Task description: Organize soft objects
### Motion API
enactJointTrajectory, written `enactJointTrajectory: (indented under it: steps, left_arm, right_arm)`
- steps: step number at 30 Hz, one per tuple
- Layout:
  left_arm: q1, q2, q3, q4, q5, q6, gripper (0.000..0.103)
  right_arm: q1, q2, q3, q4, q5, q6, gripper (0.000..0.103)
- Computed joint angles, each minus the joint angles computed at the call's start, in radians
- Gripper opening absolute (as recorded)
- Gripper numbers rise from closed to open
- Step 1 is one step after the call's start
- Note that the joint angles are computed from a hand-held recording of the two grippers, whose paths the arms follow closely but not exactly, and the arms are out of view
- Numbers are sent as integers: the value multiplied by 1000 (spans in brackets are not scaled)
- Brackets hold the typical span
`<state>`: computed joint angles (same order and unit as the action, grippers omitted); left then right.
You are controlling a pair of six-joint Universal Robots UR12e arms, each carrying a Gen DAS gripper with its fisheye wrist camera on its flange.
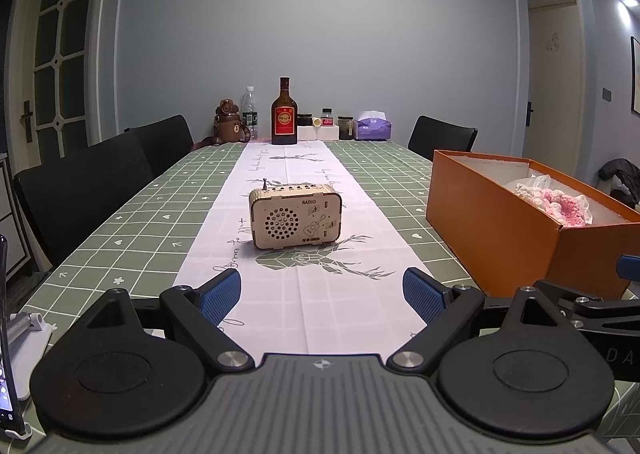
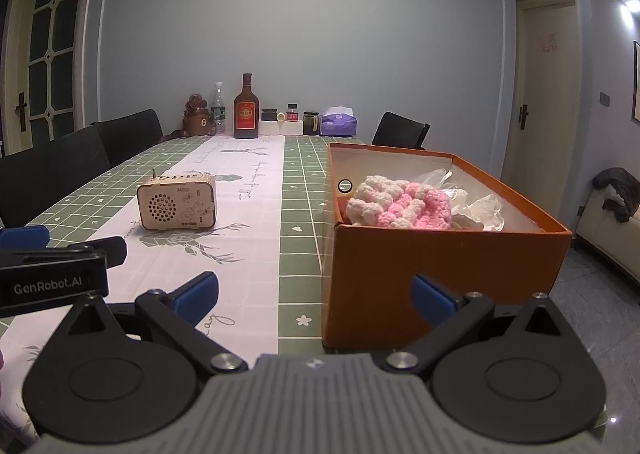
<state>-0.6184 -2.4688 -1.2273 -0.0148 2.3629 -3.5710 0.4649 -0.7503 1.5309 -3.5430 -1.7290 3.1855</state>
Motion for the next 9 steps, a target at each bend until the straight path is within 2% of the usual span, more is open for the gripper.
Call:
enactJointTrajectory:
  steps: [9]
  left_arm:
    - [1,0,-2,4,-7,5,103]
  right_arm:
    - [-3,-2,1,7,9,-2,100]
